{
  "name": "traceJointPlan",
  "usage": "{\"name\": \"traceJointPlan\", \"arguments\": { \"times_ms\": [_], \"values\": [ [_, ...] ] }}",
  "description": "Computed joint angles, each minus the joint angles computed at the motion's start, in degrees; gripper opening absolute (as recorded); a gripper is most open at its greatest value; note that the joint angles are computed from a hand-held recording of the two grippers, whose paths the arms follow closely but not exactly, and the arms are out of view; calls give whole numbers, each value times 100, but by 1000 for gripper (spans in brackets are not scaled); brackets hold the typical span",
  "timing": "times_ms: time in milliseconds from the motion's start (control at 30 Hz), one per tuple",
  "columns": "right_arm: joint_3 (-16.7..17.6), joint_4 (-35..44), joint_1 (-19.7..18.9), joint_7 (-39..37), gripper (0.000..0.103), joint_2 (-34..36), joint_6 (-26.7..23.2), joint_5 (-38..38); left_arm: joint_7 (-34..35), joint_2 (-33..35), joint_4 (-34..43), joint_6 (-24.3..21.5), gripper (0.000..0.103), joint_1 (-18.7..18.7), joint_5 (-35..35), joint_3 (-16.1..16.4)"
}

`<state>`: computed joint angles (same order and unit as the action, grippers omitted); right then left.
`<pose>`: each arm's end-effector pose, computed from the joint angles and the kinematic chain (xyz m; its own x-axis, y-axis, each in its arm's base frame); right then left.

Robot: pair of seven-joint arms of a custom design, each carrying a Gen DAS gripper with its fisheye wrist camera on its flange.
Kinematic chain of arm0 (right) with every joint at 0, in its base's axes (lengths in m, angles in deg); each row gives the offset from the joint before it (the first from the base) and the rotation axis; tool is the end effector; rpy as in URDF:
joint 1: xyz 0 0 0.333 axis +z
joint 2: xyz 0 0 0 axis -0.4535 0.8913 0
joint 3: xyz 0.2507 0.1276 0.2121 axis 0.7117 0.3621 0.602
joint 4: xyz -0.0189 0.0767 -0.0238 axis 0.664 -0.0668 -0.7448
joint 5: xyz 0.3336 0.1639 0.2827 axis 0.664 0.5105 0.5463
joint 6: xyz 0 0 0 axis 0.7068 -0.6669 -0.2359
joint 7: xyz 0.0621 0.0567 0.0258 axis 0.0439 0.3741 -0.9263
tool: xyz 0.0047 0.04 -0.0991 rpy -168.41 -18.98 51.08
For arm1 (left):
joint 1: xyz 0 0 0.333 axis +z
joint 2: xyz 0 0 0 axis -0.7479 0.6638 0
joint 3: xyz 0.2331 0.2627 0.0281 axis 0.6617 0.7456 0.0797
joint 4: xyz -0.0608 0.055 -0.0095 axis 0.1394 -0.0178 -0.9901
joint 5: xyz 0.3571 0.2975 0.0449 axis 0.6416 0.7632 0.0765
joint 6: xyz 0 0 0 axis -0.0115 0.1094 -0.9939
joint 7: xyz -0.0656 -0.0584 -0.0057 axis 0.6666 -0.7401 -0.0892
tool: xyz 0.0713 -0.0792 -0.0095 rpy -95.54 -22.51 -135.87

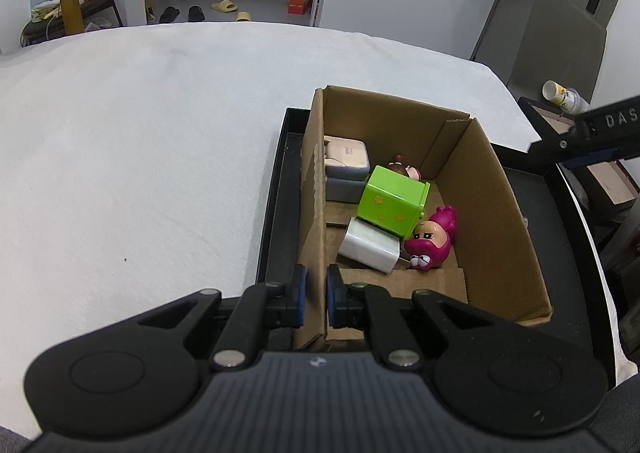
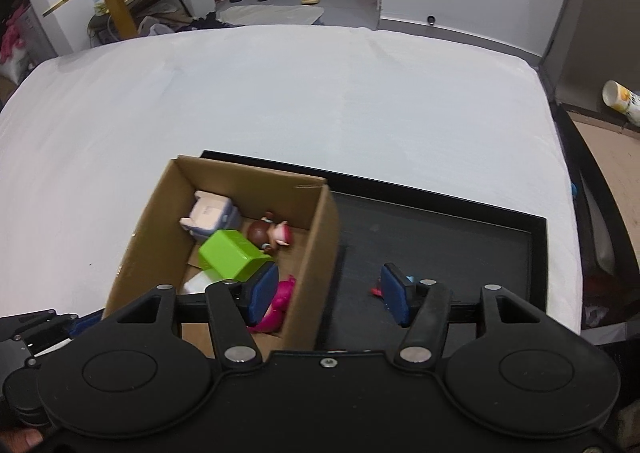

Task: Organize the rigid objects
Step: 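Move the right gripper to the blue-red mug figure and grasp it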

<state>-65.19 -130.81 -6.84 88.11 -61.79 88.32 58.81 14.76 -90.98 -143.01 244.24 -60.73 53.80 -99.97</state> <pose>0.5126 0.2146 0.4018 0.4139 -0.9083 -0.0609 -0.7964 -0.3289 -0.5074 0.4263 -0.2883 0.3129 0.1786 -0.9751 0.1314 -0.7768 -0.2217 -0.5894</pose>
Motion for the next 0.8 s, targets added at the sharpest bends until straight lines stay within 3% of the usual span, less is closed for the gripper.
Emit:
{"name": "traceJointPlan", "arguments": {
  "times_ms": [467, 800],
  "values": [
    [-191, 15, -227, 61, 66, 336, 64, 615, 149, 63, 69, -176, 9, -73, -198, 10],
    [-111, 189, -453, 319, 69, 781, 61, 853, 183, 129, 119, -250, 9, -119, -237, 30]
  ]
}}
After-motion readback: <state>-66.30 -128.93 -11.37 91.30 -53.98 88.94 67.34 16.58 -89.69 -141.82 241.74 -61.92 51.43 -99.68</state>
